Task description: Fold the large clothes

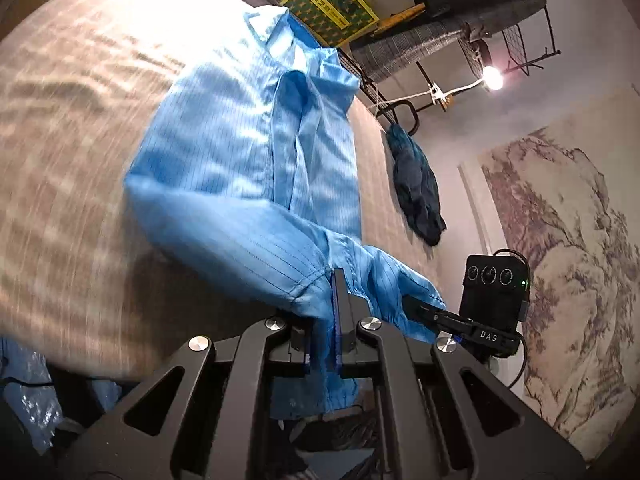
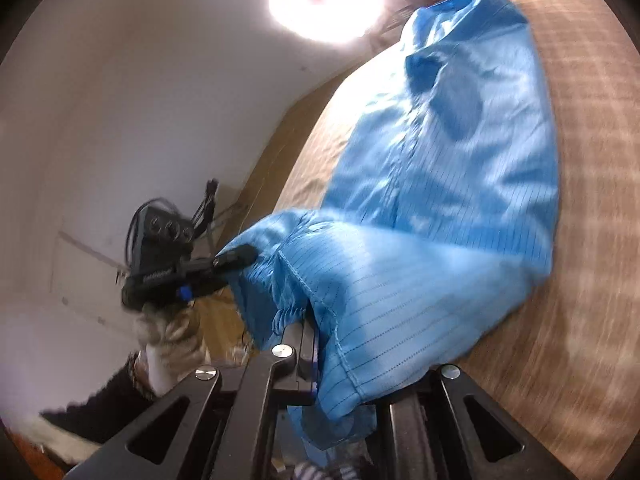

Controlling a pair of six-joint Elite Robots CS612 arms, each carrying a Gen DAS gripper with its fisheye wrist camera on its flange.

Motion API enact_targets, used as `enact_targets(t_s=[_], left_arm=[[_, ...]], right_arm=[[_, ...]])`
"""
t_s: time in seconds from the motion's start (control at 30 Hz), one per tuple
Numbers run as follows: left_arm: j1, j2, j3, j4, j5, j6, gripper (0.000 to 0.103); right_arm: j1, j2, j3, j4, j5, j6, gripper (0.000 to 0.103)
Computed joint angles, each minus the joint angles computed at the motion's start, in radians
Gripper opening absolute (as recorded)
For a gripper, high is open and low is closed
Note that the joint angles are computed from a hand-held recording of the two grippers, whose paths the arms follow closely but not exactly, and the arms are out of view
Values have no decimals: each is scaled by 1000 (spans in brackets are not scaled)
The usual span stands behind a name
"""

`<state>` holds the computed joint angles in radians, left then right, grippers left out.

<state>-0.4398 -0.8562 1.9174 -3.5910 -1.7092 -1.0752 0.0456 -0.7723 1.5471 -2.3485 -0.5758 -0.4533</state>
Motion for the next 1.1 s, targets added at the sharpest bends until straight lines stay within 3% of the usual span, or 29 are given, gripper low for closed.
enact_targets(t_s=[0.13,0.23,0.4,0.5,0.63,0.67,0.7,0.73,0.77,0.8,0.87,0.93,1.03,1.1], left_arm=[[37,31,-80,64,-23,-13,5],[50,49,-126,127,-10,8,5],[75,96,-174,134,-52,-48,5],[84,109,-192,158,-44,-60,5],[88,118,-205,170,-32,-73,5],[88,114,-207,188,-23,-61,10],[88,112,-208,198,-16,-52,21],[88,110,-208,205,-8,-47,29],[88,107,-205,205,-2,-52,52],[90,107,-202,193,-1,-72,71],[94,110,-193,147,7,-119,74],[98,100,-181,135,29,-142,74],[92,76,-155,135,101,-124,74],[86,58,-138,147,145,-83,74]], right_arm=[[9,49,-74,-87,-27,154,5],[11,89,-131,-79,-28,225,5],[23,139,-200,-57,-89,267,5],[18,170,-243,-5,-64,286,5],[15,177,-256,-11,-78,289,13],[10,174,-251,-2,-68,286,19],[4,173,-251,18,-46,281,24],[2,175,-254,26,-36,282,40],[-2,174,-254,24,-25,287,55],[-4,173,-252,11,-15,293,61],[-10,170,-244,-23,7,307,76],[-17,171,-243,-58,35,328,80],[-34,167,-225,-145,76,378,81],[-42,155,-208,-205,56,396,80]])
